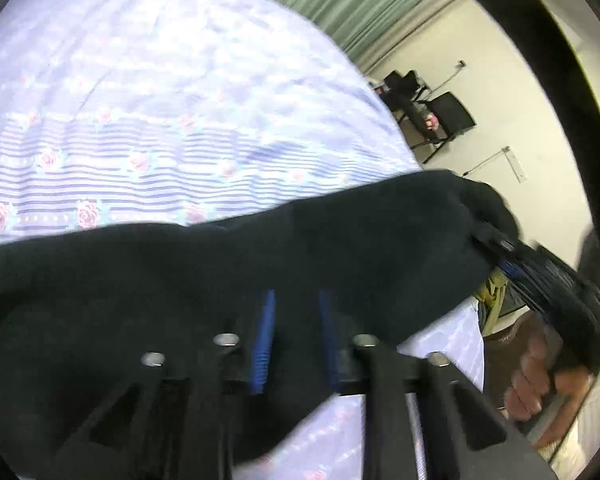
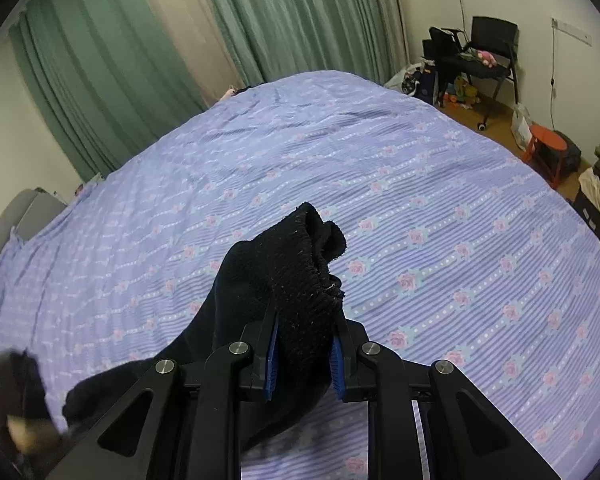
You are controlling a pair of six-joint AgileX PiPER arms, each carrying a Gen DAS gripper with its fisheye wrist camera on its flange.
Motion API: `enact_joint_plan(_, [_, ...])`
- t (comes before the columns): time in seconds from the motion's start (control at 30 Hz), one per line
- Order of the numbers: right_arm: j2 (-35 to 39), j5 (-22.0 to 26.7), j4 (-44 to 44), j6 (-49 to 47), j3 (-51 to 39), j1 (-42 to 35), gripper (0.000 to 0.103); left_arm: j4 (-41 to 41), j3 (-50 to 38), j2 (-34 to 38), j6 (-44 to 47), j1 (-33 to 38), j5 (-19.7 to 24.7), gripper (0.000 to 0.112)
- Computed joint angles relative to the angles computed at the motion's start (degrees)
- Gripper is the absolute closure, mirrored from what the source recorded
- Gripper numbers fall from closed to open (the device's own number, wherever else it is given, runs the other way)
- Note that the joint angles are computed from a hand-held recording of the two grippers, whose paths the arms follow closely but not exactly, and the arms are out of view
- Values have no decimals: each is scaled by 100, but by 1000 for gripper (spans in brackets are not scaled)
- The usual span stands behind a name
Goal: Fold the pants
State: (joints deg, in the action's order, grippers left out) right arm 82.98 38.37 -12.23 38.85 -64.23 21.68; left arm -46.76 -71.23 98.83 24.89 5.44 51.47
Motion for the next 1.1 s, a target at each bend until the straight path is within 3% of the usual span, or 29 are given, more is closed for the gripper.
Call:
enact_joint_plan(0.07, [-33,-50,14,5,47,-3,82,-71,-548,553,-27,113,272,96])
enact_joint_plan(0.23, [-72,-127,327,-266,94,-114,82,186,-1390,1478,-557,-75,242,99])
enact_joint_plan(0.37, [-33,-152,379,-396,115,-131,82,368,-1538,1672,-880,-393,135,99])
enact_joint_plan(0.5, [-107,-260,597,-548,230,-303,82,234,-819,798,-610,-169,50,87])
enact_joint_plan(0.6, [-237,-237,780,-703,229,-339,82,577,-354,101,-705,-99,-99,86])
enact_joint_plan(0.7, [-393,-45,359,-430,49,40,82,932,199,-578,-983,-23,-318,85])
enact_joint_plan(0.87, [-275,795,-1076,524,-829,1347,82,1359,707,-1471,-1233,488,-181,84])
enact_joint_plan(1.1, [615,1794,-1949,879,-2300,3060,82,1330,1177,-2496,-747,1957,434,81])
